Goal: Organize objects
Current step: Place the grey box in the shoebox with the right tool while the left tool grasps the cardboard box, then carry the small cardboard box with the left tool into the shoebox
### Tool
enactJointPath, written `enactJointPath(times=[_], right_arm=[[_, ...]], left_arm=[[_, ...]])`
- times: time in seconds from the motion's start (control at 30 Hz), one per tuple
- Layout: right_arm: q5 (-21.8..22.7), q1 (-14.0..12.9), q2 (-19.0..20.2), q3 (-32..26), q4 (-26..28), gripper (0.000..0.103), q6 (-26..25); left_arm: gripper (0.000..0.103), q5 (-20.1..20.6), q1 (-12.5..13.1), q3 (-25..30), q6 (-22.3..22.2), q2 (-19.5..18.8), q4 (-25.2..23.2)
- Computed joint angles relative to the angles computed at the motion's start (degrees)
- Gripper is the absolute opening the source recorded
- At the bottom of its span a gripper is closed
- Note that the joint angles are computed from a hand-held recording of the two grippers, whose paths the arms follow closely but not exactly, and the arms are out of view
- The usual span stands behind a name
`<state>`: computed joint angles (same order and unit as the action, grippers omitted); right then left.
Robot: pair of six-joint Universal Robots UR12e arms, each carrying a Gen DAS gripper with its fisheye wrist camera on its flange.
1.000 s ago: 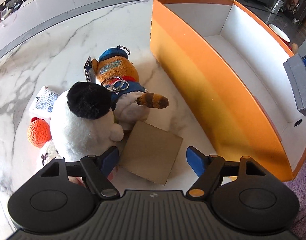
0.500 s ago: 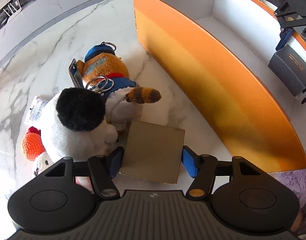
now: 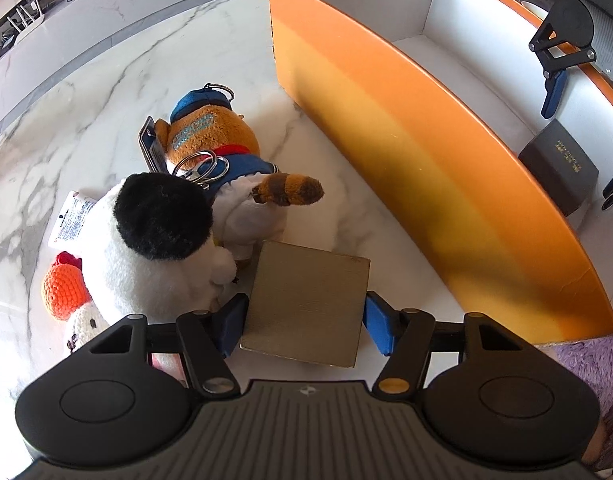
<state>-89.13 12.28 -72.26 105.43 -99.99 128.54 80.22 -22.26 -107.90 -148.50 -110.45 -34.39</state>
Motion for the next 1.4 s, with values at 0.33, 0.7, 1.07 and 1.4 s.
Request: enactJointPath(times=[0.33, 0.7, 1.07, 1.4], right_arm=[[-0.16, -1.15, -2.02, 3.51, -11.25, 0.044, 4.31], [-3.89, -0.62, -3.17, 7.55, -20.34, 0.030, 5.34], [-0.53, -1.12, -4.93, 9.35, -18.05, 0.020, 2.17], [3.36, -3.84, -10.09, 13.90, -28.89, 0.021, 10.78]], left_arm=[[0.072, -3.02, 1.30, -1.44, -2.85, 1.58, 1.43], [0.072, -9.32, 2.24, -1.94, -5.10, 4.39, 4.15], [0.072, -12.92, 1.14, -1.15, -4.06, 4.98, 6.94], [0.072, -17.60, -1.21, 1.13, -1.02, 4.09, 6.14]])
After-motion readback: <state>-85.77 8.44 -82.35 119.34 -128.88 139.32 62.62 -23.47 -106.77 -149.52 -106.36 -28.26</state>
